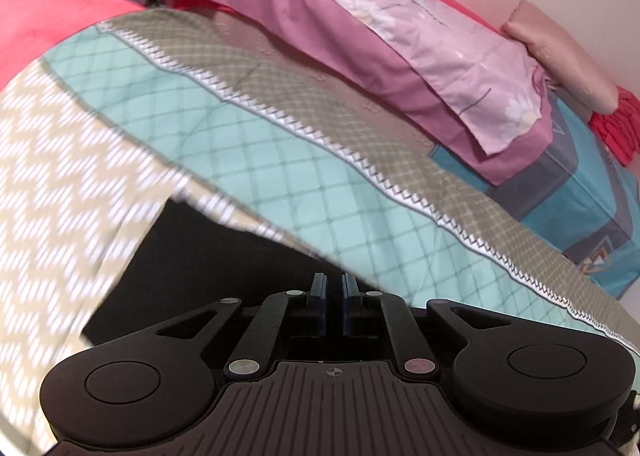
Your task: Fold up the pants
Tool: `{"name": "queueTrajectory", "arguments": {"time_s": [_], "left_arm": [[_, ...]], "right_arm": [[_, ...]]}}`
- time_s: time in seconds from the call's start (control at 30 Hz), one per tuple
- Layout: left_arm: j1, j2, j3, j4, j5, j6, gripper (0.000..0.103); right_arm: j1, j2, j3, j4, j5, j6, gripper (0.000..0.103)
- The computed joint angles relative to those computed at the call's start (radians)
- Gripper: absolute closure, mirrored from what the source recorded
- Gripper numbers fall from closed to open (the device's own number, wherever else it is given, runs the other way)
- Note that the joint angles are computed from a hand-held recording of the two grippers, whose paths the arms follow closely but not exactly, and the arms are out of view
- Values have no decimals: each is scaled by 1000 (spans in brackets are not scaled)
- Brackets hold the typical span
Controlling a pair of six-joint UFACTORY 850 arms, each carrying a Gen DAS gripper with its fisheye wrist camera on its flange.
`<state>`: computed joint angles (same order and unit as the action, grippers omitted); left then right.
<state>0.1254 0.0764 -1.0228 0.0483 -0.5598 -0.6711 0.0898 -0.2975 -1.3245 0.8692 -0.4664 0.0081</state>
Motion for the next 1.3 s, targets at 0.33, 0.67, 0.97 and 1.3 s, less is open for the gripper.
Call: {"name": "queueTrajectory", "arguments": {"time_s": [0.33, 0.67, 0.97, 1.3], "left_arm": [[-39, 127, 87, 272, -26, -167, 0], [-149, 264, 234, 335, -118, -219, 0], [-141, 325, 308, 315, -126, -237, 0], [-176, 367, 354, 373, -131, -253, 0]], "right_arm": [[101, 44, 24, -36, 143, -371, 31], [363, -95, -140, -232, -89, -851, 27], [365, -136, -250, -273, -95, -769, 94], [474, -261, -395, -341, -130, -791, 38]]}}
